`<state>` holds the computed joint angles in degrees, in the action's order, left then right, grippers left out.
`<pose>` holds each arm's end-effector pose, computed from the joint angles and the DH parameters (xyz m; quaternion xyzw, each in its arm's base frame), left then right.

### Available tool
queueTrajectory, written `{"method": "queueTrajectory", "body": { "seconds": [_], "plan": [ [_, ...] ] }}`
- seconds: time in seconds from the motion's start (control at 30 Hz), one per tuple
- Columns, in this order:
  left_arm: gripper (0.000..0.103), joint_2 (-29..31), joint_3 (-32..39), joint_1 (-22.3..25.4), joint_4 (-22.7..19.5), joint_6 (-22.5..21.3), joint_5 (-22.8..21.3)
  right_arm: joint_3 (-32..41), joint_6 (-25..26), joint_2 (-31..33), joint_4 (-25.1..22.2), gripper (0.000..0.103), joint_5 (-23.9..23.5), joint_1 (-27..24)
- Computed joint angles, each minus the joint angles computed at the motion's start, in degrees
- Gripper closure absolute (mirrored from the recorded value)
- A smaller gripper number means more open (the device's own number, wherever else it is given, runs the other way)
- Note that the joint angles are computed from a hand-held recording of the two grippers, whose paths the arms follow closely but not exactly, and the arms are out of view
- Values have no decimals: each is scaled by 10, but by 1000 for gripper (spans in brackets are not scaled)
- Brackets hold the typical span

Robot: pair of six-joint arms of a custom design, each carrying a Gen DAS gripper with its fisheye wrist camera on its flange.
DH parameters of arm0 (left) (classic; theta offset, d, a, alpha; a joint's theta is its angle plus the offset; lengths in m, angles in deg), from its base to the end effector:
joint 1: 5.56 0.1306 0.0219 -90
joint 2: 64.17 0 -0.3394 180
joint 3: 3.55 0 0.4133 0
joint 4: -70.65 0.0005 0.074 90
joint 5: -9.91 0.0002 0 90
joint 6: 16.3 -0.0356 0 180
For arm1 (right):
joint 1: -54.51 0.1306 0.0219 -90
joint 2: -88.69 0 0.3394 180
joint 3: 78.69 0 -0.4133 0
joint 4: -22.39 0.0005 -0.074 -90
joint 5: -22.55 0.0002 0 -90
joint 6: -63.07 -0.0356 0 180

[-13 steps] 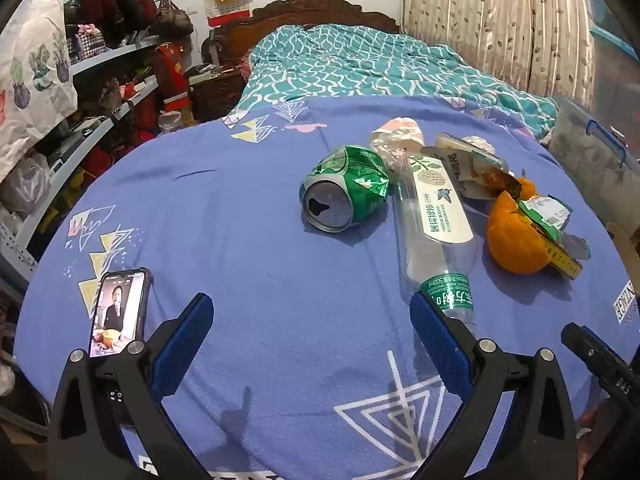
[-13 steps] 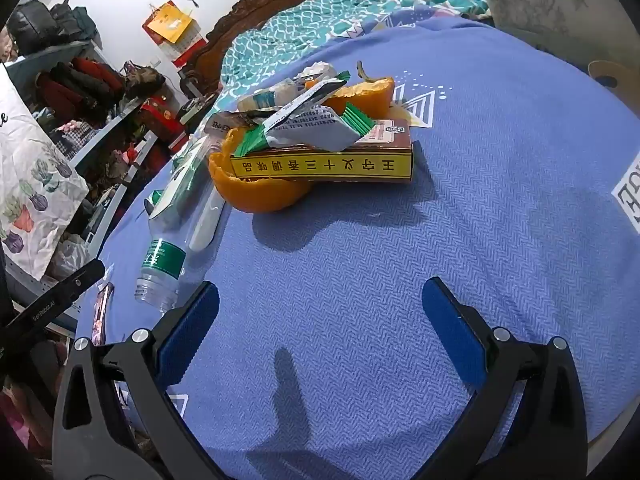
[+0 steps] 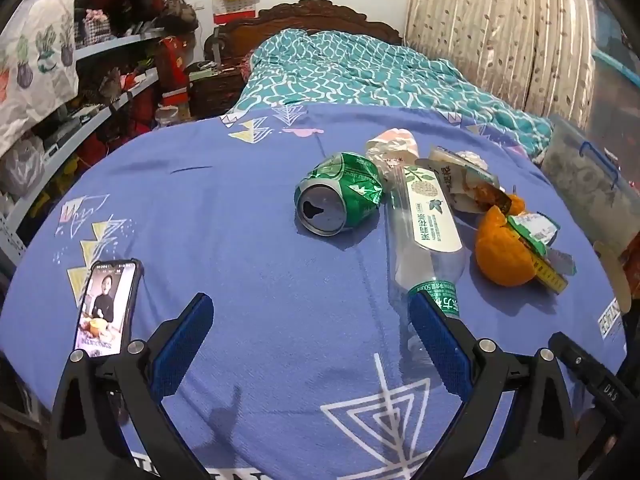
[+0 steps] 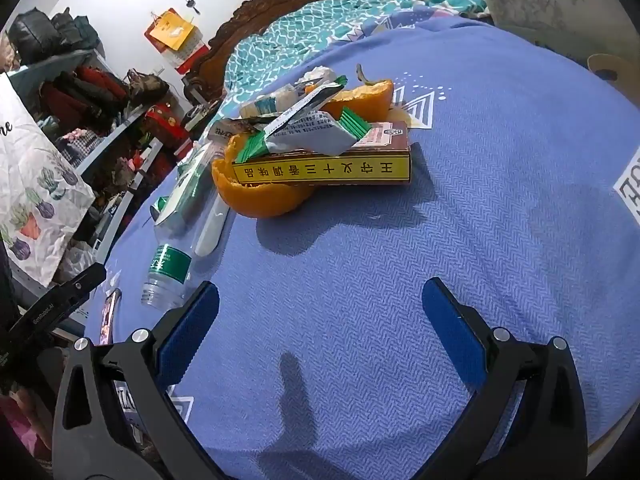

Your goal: Collect trash

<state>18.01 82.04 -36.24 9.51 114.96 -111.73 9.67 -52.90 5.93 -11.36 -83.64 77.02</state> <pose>0.3910 -0.2108 0.4031 -0.1606 0.9133 0.0549 0.3702 0.5068 0.2202 0.3301 -0.0292 0.9079 0.2809 0.3097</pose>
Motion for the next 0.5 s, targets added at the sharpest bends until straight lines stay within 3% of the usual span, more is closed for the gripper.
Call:
{"method": "queueTrajectory", "body": {
  "seconds": [0.37, 0.5],
  "plan": [
    [9, 20, 7, -20, -13, 1, -10, 17, 35, 5, -39, 3, 46, 13],
    [9, 23, 4, -30, -19, 16, -6, 5, 35, -8, -25, 3, 65, 15]
  ]
}}
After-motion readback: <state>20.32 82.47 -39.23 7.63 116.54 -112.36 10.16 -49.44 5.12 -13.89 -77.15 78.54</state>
